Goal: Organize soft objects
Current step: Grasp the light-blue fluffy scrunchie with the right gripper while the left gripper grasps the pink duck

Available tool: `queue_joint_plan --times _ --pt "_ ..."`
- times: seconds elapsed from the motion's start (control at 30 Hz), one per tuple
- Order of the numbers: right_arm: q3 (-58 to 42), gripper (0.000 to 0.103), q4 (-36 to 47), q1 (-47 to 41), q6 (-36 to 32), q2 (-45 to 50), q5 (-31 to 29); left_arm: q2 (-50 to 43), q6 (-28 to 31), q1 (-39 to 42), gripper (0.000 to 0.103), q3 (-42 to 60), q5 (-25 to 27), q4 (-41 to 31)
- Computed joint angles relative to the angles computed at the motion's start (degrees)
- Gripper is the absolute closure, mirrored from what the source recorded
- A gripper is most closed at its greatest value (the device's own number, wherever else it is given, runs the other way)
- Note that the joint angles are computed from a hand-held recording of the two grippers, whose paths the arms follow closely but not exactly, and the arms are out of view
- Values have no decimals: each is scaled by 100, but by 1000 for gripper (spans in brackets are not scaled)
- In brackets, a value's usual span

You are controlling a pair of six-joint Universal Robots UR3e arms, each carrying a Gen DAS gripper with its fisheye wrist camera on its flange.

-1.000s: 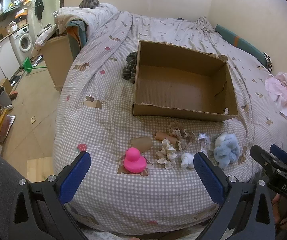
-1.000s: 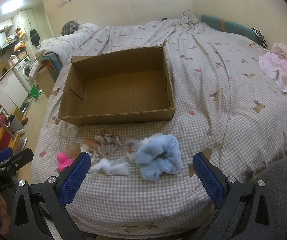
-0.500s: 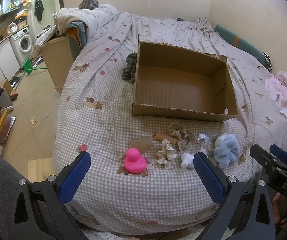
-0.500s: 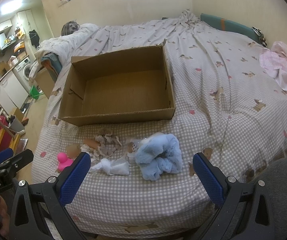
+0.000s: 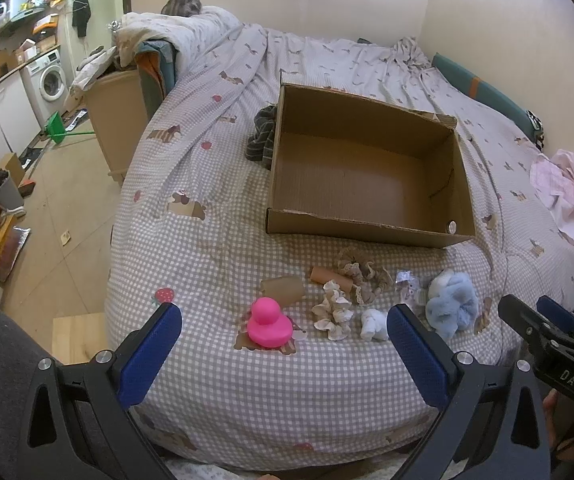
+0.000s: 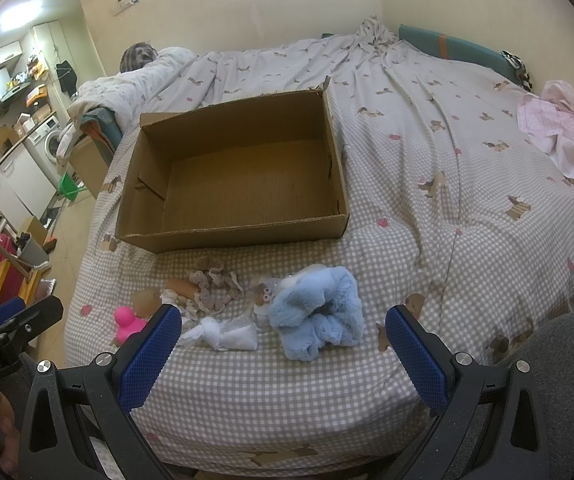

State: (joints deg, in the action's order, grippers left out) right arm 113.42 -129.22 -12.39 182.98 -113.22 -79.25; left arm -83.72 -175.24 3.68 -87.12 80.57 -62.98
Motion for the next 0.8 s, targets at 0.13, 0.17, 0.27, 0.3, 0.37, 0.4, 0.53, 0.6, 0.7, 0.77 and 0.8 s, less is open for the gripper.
queue_joint_plan --times 0.13,0.17,0.27,0.3,0.37,0.4,0.53,0.6,0.7,0.77,0.8 --pt "-10 0 21 -4 -2 3 4 -3 -8 -8 1 -8 11 6" --pt "-8 0 32 -10 2 0 7 -1 -11 -8 1 -13 8 6" --pt "-37 0 88 -23 4 18 21 0 -31 -26 1 -18 31 10" --pt "-100 0 166 -57 -15 53 79 1 -38 -25 1 -11 32 -3" --pt "-288 0 471 -246 -156 146 357 12 -72 -17 1 -21 57 10" --pt "-408 0 616 -328 -219 232 474 13 -106 -20 1 -24 108 22" --pt "-1252 0 1401 -483 -576 1069 611 -26 -201 14 1 22 162 -58" --pt "-1840 0 1923 -429 -794 1734 553 -41 -239 34 1 34 164 -81" --pt "-2458 0 2480 -320 -1005 2589 377 -92 -270 27 1 82 204 -105" --pt "-2662 0 2636 -213 -963 2998 214 -130 -310 -1 1 114 291 -125" --pt "-2709 0 2605 -143 -933 3168 102 -160 -332 -10 1 152 330 -164"
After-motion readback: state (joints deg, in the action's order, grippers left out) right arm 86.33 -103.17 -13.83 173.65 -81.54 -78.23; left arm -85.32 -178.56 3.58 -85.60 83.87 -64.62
